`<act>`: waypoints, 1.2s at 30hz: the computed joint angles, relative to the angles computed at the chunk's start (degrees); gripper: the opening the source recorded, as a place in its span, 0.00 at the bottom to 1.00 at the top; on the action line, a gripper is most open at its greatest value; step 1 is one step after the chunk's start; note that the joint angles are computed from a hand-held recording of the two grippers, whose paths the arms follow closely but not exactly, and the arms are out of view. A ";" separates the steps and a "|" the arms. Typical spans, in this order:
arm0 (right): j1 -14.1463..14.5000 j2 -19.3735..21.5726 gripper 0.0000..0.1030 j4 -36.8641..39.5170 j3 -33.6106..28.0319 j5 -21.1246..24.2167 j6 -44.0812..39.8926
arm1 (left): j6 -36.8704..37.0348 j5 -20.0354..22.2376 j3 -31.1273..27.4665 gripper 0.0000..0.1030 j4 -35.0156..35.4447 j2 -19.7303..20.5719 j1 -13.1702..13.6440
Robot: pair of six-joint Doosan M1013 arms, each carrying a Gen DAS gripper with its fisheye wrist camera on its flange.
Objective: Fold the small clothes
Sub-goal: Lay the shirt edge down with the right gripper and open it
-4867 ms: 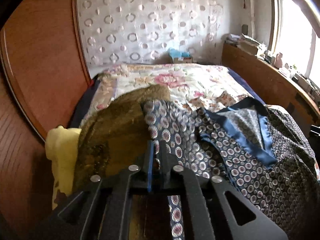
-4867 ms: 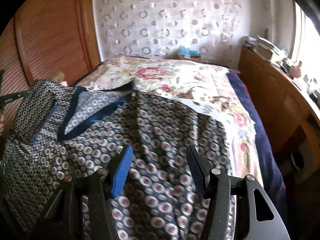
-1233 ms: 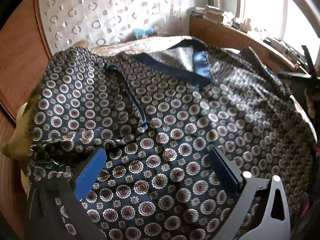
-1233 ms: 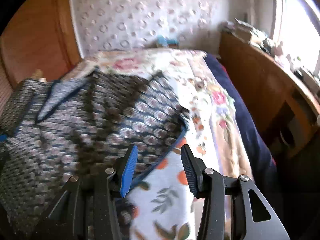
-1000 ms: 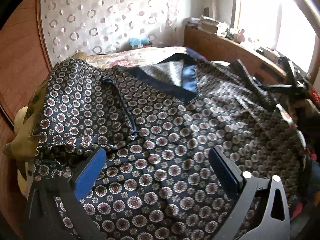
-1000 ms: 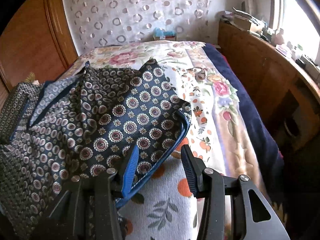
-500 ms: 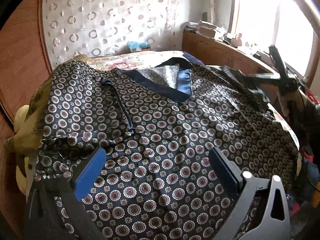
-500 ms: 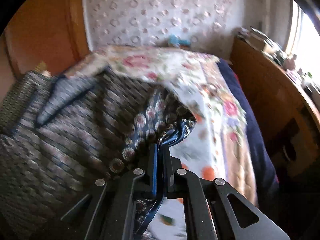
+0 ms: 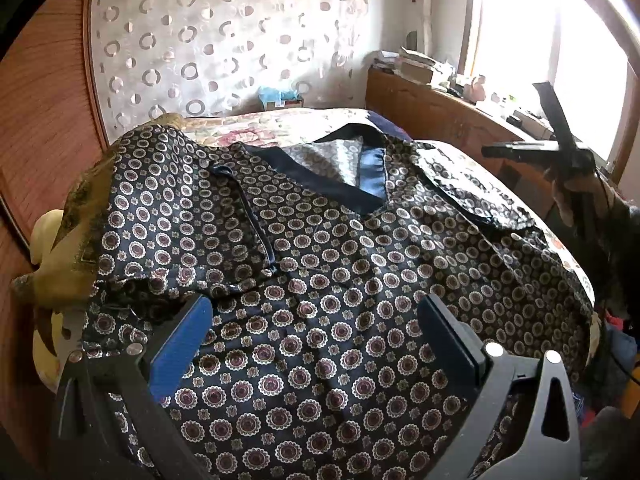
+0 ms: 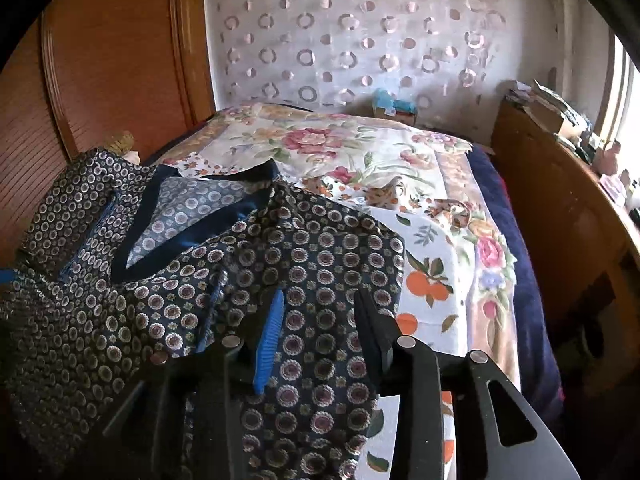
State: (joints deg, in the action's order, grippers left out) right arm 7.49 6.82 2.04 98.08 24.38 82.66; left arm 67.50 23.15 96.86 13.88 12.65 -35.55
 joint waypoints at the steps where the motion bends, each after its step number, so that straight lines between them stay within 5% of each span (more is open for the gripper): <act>1: 0.30 0.28 0.37 -3.86 -0.21 0.62 3.69 | -0.32 -0.13 -0.05 0.99 0.31 0.03 0.05; 11: -0.09 4.86 0.37 -11.18 -3.42 7.54 12.96 | -1.67 0.51 -1.62 0.99 2.30 0.87 1.54; 18: -0.89 6.06 0.37 -8.04 -4.53 6.20 9.58 | 4.45 1.15 -4.11 0.99 -2.79 2.16 4.65; 25: -1.95 6.07 0.37 -2.58 -3.45 3.45 3.37 | 6.93 4.08 -8.77 0.85 -4.66 4.98 7.66; 28: -2.73 5.64 0.38 2.03 -2.07 1.03 -0.58 | 6.20 5.90 -11.27 0.74 -4.38 6.65 8.77; 36: -2.90 5.43 0.39 3.21 -1.51 0.55 -1.35 | 2.79 8.22 -16.28 0.71 -3.75 10.12 11.63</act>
State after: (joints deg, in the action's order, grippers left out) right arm 4.60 12.26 5.25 96.57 24.94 81.32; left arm 70.29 31.37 80.57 10.13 22.77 -23.93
